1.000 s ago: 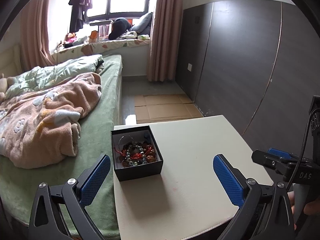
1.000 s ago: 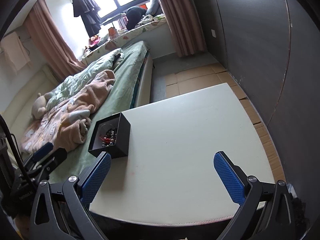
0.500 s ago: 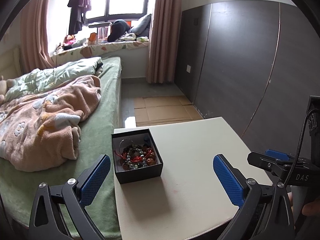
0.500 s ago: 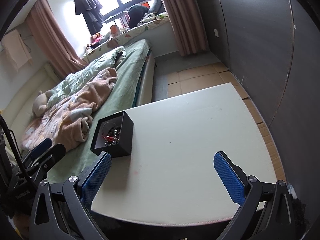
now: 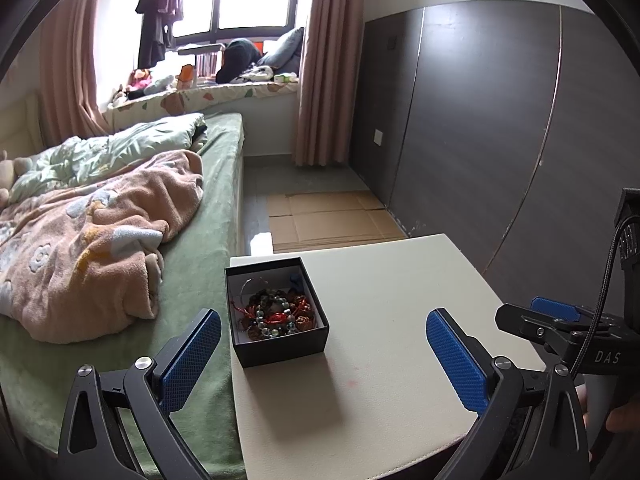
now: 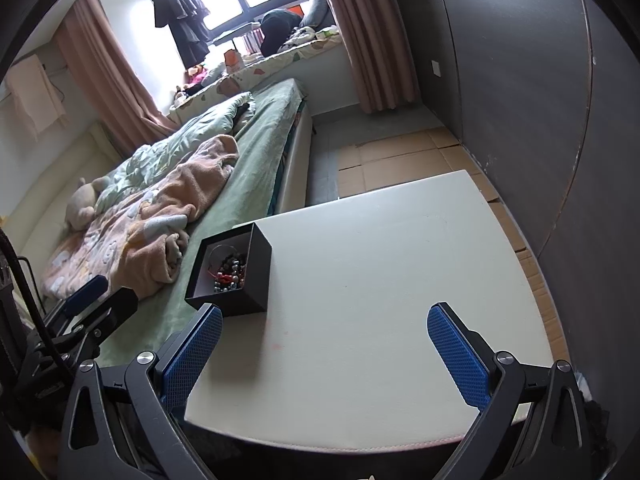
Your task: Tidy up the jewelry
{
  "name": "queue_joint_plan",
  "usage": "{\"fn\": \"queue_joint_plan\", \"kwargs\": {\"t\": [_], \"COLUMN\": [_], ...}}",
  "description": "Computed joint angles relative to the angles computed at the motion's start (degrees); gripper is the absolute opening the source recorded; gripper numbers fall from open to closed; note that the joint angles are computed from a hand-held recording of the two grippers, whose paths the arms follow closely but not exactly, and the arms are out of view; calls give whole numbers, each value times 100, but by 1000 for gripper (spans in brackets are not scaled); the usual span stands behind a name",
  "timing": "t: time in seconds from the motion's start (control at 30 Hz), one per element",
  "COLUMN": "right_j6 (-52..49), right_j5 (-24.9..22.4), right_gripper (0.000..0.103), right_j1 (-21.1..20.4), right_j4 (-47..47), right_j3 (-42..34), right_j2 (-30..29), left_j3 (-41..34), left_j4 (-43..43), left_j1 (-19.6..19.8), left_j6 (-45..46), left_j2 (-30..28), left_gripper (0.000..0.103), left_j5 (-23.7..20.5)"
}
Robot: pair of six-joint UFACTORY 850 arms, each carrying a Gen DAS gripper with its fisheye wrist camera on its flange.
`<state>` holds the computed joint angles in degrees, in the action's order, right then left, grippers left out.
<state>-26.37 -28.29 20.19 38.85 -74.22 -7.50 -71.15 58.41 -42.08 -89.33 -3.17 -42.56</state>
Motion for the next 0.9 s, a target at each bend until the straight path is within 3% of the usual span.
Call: {"fn": "queue_joint_plan", "kwargs": {"t": [0.9], "right_j6": [144], "right_j5": [1], "right_gripper": [103], "right_j1": [-27], "right_j4": [-141], "right_j3": [1], "right_j2": [55], "left_j3": [-7], "left_j4": [45], "left_j1": [-40], "left_j6": [-89], "left_j2": [-15], "left_gripper": [102], "left_j5": [0]}}
